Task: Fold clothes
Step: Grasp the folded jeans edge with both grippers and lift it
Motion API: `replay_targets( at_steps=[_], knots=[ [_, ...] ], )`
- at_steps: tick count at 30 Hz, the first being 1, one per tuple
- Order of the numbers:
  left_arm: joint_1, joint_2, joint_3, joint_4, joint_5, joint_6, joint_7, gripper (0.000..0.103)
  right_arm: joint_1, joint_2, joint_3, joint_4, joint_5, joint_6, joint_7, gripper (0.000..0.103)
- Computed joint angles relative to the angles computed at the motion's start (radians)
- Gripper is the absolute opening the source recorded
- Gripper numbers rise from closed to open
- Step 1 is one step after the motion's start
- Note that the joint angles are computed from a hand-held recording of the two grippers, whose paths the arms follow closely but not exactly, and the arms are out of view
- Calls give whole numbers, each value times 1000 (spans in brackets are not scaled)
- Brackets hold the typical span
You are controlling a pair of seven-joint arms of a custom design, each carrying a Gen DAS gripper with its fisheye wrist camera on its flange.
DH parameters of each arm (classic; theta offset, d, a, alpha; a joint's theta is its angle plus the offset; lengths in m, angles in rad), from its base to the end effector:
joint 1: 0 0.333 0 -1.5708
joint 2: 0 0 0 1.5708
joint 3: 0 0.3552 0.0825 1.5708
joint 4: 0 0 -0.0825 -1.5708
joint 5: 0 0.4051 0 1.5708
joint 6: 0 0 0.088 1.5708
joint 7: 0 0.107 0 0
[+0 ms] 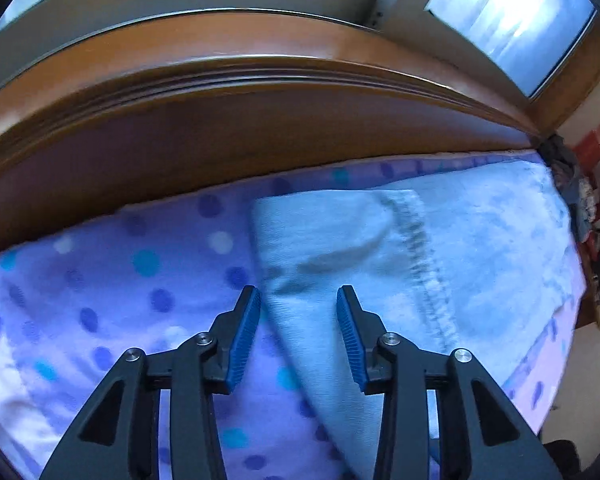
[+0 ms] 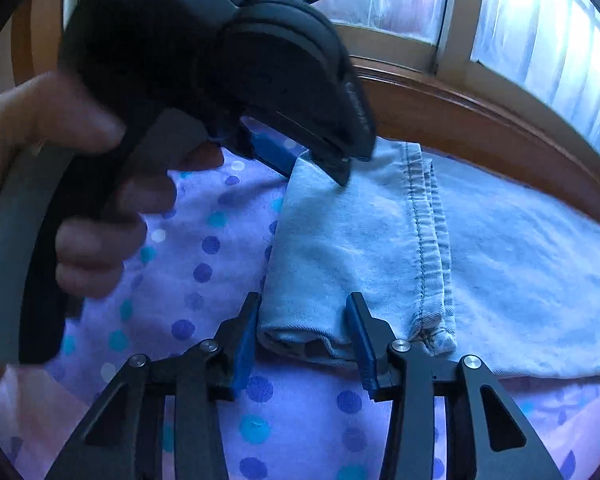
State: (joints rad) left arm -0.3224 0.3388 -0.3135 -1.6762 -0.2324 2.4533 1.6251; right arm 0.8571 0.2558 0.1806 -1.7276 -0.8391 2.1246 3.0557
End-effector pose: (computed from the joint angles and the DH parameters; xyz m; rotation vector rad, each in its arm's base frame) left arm 0.5957 -0.4044 0.4917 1.5254 -2.5810 0.8089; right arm 0.3844 0.5641 0.4900 -1.7881 1.8825 -0.7498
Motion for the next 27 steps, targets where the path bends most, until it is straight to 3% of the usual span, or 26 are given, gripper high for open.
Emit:
replay_targets(
  at_steps=[3, 5, 7, 11, 15, 19, 27],
  knots=[
    [-26, -9, 16, -10, 55, 17, -43, 28, -14, -33, -1, -47, -7, 57, 16, 20],
    [-32, -17, 22, -14, 71, 23, -79, 19, -34, -76, -1, -107, -17, 137, 56, 16],
    [-34, -33, 24, -20, 78, 28, -114, 13, -62, -131, 0, -182, -46, 250, 124, 15],
    [-63, -63, 35, -10, 145, 24, -205, 10, -136, -249, 8, -330, -175, 478, 314, 15],
    [-114, -46, 40, 69, 249, -15, -306, 9, -237, -376, 17, -477, -383, 691, 619, 15],
    [-166, 1, 36, 183, 332, -68, -352, 9, -322, -461, 49, -550, -500, 769, 815, 15],
    [-294, 194, 37, 449, 411, -202, -362, 9, -394, -607, 93, -716, -345, 766, 774, 15]
  ],
)
